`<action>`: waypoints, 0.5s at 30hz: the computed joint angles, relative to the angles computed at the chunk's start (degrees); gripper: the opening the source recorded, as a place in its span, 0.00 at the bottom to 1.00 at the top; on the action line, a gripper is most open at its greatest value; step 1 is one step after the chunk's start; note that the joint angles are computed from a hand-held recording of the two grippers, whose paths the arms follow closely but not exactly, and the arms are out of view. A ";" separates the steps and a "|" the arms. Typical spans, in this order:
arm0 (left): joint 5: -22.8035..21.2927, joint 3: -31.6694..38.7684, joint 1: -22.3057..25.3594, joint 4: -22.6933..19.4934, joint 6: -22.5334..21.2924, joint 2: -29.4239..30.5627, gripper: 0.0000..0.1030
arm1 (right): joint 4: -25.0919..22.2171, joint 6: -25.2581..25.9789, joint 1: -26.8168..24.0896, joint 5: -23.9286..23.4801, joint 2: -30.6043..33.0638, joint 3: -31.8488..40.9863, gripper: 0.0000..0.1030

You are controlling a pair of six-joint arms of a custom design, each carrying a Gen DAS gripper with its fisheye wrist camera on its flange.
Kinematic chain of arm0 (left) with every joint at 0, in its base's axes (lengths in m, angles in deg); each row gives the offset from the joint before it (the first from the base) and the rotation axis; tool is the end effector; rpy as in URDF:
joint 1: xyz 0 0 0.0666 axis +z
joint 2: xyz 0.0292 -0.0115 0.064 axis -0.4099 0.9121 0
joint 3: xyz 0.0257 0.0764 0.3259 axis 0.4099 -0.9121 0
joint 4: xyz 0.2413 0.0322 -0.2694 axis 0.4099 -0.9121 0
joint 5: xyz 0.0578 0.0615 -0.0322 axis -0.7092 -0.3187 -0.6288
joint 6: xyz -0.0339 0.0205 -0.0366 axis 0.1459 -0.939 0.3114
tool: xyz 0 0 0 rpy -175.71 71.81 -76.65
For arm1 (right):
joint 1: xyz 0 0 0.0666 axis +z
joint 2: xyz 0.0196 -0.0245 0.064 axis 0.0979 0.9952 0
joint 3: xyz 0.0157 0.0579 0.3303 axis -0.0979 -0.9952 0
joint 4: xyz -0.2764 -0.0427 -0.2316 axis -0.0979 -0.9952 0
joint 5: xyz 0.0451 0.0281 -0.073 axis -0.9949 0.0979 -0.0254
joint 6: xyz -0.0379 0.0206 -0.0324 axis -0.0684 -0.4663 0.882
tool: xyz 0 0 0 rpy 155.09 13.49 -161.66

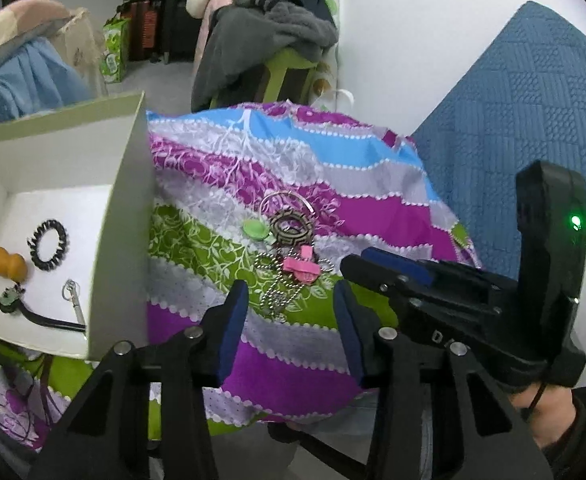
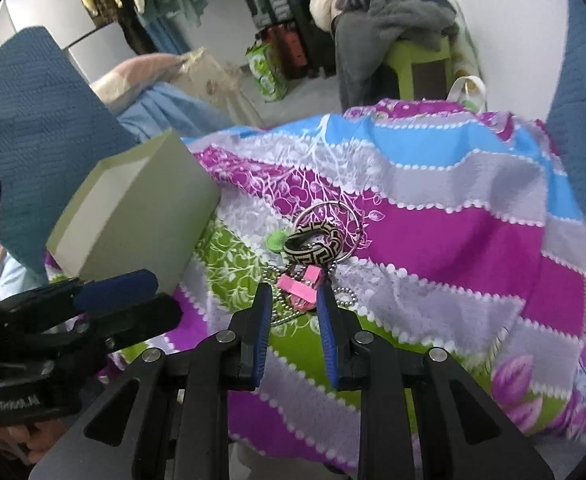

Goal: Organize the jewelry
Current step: 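Move the right gripper to the pink tag keyring while the left gripper reaches the beaded chain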

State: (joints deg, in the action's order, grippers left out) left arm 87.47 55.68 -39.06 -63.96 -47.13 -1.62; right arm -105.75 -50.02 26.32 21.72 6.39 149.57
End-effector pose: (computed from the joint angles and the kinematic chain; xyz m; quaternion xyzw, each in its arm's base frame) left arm 0.4580 -0.1353 0.4180 0.1494 0.9338 -0.2157 0.2432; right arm 0.4596 0.1774 0.3955 0.0040 0.9417 0.1734 0.2883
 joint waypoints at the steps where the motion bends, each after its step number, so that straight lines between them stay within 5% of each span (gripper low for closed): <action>1: 0.71 -0.03 0.15 -0.19 0.22 0.39 0.40 | -0.23 0.11 -0.43 -1.39 0.91 0.44 0.20; 7: 0.71 -0.87 -0.05 -0.48 0.02 1.79 0.33 | -1.21 2.25 -1.29 -6.03 5.98 3.36 0.20; 15: 0.67 -1.74 -0.14 0.06 -0.27 2.12 0.33 | -4.44 7.27 0.26 -1.01 9.54 6.06 0.24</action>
State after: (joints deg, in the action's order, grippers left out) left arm 88.15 53.94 -39.20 -63.90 -47.39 0.50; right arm -110.19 -42.76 26.57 20.70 15.93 155.63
